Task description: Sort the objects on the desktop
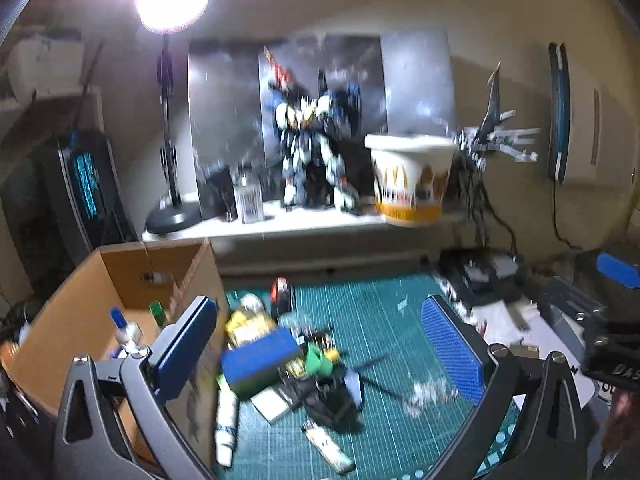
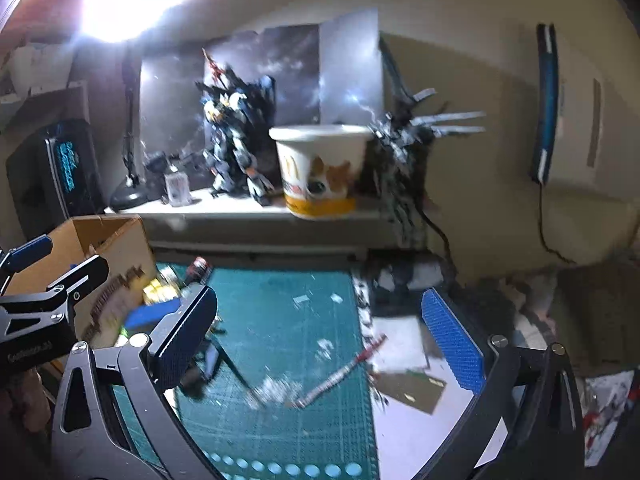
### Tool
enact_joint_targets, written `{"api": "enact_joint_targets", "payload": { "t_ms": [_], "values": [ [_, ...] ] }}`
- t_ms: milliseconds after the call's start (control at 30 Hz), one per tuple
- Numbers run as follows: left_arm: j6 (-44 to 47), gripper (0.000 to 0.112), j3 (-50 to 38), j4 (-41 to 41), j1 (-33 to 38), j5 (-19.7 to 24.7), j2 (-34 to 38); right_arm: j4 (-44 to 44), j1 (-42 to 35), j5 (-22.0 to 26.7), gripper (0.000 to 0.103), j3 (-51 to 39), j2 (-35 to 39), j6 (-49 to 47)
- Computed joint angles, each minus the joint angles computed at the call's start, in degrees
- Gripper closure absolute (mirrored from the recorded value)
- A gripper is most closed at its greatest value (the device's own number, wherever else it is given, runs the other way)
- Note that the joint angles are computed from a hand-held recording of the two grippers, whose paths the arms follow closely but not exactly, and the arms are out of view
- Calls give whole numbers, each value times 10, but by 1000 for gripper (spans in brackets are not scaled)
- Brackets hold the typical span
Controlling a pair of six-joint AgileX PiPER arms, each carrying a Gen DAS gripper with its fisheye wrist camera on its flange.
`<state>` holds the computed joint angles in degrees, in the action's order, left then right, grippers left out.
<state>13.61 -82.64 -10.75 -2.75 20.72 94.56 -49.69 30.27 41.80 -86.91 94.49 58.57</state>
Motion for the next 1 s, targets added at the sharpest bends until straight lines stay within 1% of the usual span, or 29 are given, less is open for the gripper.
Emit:
{"api": "enact_joint_targets", "payload": {
  "t_ms": [167,233,367,533,767,1000],
  "values": [
    [-29,9,41,17,-3,-8,16,-30,-16,-42,0,98,-31,68],
    [-20,9,55,1,1,-8,22,-37,-20,-54,0,122,-33,83],
    [-27,9,88,2,5,-28,27,-47,-19,-73,0,152,-30,97],
    [-27,9,103,-3,10,-31,44,-47,-15,-93,0,167,-16,94],
    [-55,9,98,24,14,-33,57,-48,-16,-133,0,169,11,111],
    [-75,9,94,51,15,-35,65,-19,-10,-136,0,149,44,76]
  ]
}}
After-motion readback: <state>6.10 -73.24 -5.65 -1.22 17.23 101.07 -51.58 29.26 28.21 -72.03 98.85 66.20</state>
